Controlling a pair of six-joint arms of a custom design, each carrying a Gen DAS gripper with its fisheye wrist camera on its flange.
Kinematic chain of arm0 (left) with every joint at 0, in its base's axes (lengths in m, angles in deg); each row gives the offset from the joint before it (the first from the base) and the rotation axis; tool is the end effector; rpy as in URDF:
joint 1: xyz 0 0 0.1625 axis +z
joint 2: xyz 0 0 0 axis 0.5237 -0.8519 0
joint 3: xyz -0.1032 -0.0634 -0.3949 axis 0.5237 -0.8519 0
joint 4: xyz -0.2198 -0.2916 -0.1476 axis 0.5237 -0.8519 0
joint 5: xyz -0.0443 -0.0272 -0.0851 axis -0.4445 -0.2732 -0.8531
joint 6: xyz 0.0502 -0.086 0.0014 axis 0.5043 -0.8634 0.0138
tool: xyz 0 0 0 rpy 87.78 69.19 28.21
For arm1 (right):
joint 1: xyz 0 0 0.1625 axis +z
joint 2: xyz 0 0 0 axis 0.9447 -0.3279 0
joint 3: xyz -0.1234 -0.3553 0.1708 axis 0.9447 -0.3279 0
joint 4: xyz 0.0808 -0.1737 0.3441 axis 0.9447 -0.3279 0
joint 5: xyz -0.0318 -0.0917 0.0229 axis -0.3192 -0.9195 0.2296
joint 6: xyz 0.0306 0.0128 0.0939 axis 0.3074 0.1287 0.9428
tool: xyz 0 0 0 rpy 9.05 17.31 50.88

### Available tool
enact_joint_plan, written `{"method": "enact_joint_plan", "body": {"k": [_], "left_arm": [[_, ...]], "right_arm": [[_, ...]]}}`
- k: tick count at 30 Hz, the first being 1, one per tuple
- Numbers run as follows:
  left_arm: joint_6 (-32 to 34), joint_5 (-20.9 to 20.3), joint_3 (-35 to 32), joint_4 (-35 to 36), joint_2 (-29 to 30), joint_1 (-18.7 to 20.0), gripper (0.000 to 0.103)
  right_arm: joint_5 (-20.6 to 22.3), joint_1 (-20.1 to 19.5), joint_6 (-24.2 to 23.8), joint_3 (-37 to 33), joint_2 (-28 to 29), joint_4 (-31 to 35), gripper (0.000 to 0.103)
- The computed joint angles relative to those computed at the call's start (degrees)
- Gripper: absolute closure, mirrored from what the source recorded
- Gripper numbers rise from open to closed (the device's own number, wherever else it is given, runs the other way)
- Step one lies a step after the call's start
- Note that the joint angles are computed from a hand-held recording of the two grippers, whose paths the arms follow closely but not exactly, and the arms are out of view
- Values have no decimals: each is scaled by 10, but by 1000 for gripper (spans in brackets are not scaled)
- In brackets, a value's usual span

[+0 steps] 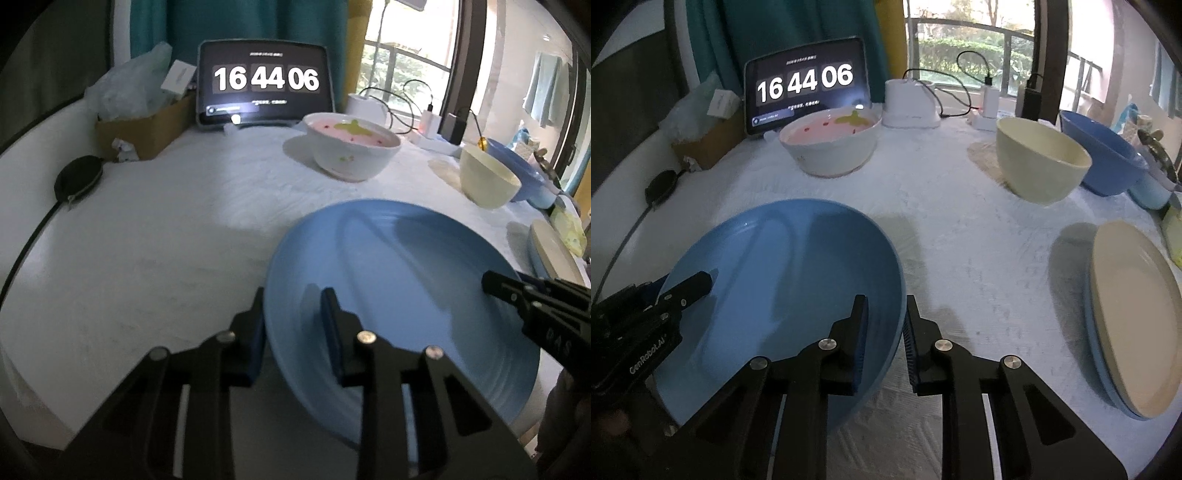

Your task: Organize plates and bowls

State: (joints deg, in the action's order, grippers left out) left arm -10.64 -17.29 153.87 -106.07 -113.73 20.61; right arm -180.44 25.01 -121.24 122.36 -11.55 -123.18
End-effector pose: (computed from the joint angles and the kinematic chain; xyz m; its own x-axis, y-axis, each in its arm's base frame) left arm -0.1745 -0.5986 0.0862 -0.6476 -0.5401 -0.5375 0.1864 0.5717 -0.7990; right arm 0.1828 -0.7238 0.1106 -0.5419 -0.6890 0.4812 -0.8134 0.5741 -0.0940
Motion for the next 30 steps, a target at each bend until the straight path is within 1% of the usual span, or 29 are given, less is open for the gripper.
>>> {"method": "enact_joint_plan", "body": {"k": [7, 15, 22, 30], "left_arm": [[37, -2, -19, -23, 20, -15, 74], [51, -9, -58, 7, 45, -28, 74], [43, -10, -89, 41, 63, -42, 74], [65, -14, -133, 53, 92, -52, 74]], "right_arm": [[15, -11, 4, 9, -20, -13, 83], [29, -27, 16, 10, -39, -17, 83], [46, -42, 19, 17, -60, -17, 83], [69, -60, 26, 13, -82, -12, 83]]}}
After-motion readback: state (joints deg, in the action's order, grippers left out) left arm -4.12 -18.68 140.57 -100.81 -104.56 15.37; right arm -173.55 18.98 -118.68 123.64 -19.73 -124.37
